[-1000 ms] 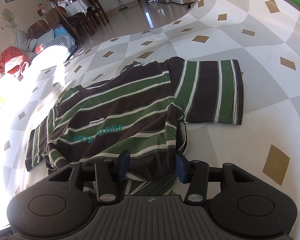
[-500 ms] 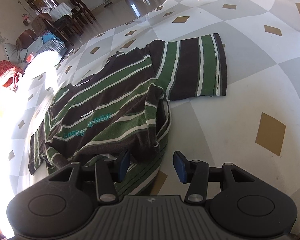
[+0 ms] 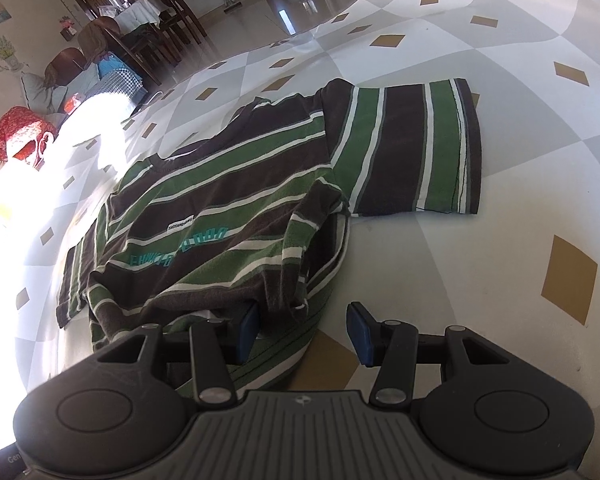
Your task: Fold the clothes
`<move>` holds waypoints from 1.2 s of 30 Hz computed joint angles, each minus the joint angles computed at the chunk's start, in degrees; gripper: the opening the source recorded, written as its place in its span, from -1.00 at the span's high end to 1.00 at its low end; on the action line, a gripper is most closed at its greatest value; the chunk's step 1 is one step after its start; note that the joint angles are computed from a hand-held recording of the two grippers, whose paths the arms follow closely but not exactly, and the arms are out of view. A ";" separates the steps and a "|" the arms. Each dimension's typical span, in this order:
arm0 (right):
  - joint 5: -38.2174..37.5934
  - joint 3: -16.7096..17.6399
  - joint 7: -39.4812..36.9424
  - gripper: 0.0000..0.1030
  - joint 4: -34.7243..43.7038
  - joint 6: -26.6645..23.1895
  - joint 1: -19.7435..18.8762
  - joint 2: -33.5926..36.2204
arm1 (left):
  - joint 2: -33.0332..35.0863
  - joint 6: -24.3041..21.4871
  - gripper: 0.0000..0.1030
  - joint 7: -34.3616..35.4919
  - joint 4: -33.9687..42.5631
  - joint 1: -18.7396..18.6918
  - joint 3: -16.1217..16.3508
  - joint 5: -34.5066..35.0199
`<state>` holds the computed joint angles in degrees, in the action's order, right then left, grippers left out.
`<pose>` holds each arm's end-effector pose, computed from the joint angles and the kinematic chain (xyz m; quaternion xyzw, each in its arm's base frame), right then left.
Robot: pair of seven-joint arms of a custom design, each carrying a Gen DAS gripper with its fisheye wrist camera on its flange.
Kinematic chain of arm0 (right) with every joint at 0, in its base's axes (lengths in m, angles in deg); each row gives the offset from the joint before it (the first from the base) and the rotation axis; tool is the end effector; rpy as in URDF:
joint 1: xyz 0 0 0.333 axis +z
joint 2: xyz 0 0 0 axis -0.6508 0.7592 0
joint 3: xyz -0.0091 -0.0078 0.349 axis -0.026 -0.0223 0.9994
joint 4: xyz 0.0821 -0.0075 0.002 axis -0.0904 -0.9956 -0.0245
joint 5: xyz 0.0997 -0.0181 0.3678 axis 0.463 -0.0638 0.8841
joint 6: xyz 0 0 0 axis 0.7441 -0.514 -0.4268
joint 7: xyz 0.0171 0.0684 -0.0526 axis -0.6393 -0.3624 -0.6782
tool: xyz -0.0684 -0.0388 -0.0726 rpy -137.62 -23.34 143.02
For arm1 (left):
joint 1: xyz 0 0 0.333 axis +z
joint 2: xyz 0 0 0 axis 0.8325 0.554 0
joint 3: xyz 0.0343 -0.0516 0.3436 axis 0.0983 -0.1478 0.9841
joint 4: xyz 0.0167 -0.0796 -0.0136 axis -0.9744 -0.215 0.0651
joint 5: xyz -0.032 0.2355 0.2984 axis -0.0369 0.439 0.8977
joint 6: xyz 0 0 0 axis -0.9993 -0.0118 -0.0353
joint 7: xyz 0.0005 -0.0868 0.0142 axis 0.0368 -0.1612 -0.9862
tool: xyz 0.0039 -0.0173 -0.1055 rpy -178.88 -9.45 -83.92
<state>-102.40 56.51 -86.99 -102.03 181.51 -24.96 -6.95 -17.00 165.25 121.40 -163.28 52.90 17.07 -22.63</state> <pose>0.4501 0.2471 0.5053 -0.4078 0.8476 -0.1664 0.2959 0.5241 -0.0629 0.5101 -0.6270 0.7143 -0.3057 0.0573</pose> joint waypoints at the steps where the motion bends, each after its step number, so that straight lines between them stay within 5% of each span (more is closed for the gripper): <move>1: -0.80 0.16 0.55 0.08 0.18 0.04 -0.15 0.09 | 0.00 -0.28 0.48 0.05 0.04 0.07 0.14 -0.14; 16: -12.41 -0.53 6.72 0.10 2.54 2.91 -0.07 2.60 | 0.20 -0.34 0.39 1.91 0.02 0.09 0.19 -0.21; 22: -21.07 -0.89 8.63 0.69 4.72 4.28 0.32 3.72 | 0.18 -0.62 0.13 6.40 -0.17 -0.45 -0.03 -2.19; 36: -29.21 -3.58 10.98 0.79 10.71 4.80 0.71 5.93 | 0.46 3.93 0.36 0.60 -0.97 0.09 -0.56 4.04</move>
